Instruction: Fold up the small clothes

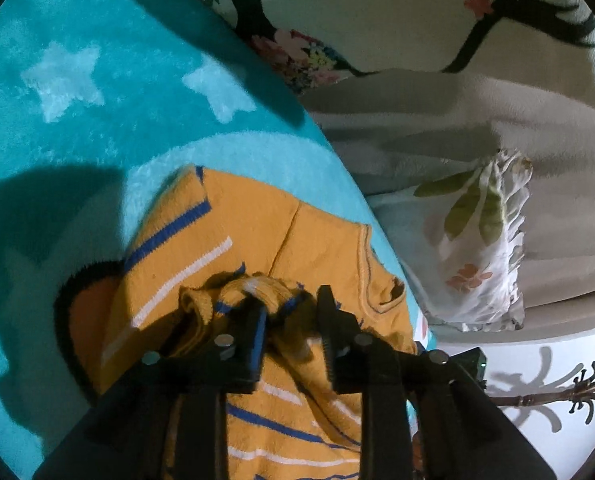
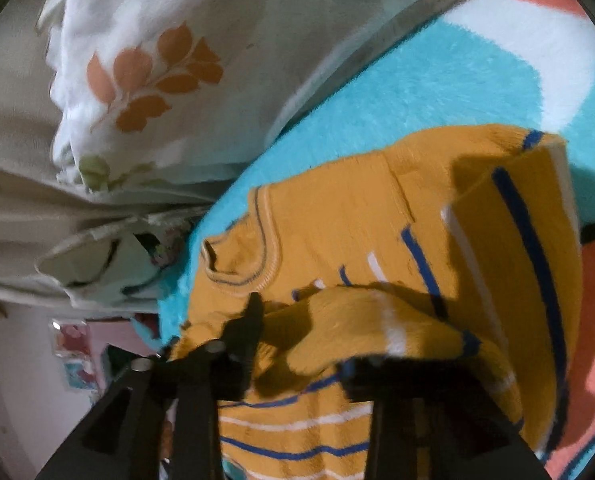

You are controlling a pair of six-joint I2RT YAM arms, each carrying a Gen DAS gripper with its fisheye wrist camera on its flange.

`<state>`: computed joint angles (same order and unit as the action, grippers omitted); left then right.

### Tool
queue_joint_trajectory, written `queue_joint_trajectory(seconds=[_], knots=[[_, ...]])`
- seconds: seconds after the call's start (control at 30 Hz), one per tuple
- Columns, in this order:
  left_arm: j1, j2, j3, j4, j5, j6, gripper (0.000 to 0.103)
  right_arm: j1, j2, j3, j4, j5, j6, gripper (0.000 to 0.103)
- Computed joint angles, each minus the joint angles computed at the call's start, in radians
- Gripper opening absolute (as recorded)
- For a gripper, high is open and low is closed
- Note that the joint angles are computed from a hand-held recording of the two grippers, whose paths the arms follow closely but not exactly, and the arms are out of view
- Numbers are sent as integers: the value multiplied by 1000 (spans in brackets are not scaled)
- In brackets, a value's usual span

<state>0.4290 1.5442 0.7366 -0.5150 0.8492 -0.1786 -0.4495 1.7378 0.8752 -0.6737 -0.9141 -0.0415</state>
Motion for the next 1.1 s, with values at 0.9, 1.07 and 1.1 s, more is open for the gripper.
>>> queue_joint_trajectory(seconds=[0.9, 1.07, 1.1], knots=[[-277, -17, 90, 41, -507, 40, 70, 36, -202, 11, 11, 387, -122, 65], [-146, -203, 11, -85, -408, 177, 70, -95, -329, -12, -139, 320, -283, 67], [-117, -238, -7, -114, -396, 211, 70, -121, -352, -22, -174, 313, -323, 67]])
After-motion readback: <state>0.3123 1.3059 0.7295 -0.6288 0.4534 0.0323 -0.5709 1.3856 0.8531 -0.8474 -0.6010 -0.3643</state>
